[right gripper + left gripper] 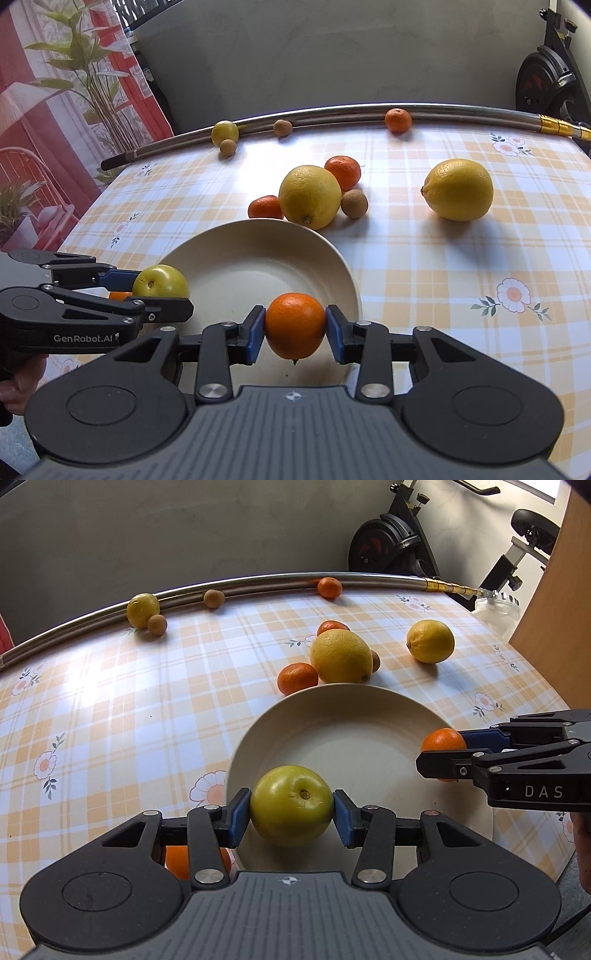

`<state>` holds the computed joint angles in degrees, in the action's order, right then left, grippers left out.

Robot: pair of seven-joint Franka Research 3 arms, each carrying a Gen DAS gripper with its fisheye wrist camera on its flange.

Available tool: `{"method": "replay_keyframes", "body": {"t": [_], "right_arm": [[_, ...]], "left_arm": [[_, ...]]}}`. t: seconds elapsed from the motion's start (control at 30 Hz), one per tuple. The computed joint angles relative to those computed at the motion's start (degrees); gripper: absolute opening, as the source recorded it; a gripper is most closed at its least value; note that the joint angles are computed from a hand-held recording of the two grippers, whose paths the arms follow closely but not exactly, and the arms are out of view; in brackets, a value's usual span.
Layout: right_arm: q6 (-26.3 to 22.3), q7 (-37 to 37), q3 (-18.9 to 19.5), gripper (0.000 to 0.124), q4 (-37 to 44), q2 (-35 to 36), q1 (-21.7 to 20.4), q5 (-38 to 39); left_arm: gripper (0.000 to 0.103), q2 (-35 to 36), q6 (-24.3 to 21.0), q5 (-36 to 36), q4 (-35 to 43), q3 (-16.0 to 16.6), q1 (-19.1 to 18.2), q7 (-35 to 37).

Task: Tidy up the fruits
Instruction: 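Open the right tool over the plate while the left releases the green apple there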

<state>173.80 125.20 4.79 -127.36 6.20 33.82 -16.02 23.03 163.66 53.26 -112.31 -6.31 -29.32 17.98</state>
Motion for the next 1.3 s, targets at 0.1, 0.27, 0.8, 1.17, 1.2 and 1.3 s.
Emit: {"method": "replay_keyframes", "body": {"t": [0.1,0.27,0.8,1.17,1.2,1.3], "right_arm": [[-1.7,1.2,-0.7,0.038,0.8,0.3,0.8,-2.8],[-3.3,2.2,-0.5,0.038,1.3,0.8,0.6,-4.1],[-3.5,6.8,0.0,0.045,0.5,-1.2,-0.4,-7.6],[-1.3,17.0,1.0,0.05,-0.1,-4.5,-3.8,-17.6],[-1.0,18.3,1.1,0.05,-0.1,-4.8,-4.3,-18.8],[-0.1,19.6,1.6,0.053,-0.1,-5.4,-5.9,-20.3]], "left_arm": [[0.05,0.1,0.4,-0.5,-0.2,-0.1,0.3,0.4],[0.05,0.2,0.1,-0.5,-0.2,0.1,0.0,0.5],[0.062,-2.6,2.8,0.6,-2.5,0.9,-0.1,-3.7],[0.068,-10.0,5.6,15.6,-6.6,2.5,1.4,-21.5],[0.068,-10.7,5.1,16.9,-6.9,2.2,1.9,-22.9],[0.069,-13.5,3.7,20.6,-8.2,1.5,3.9,-27.2]]}}
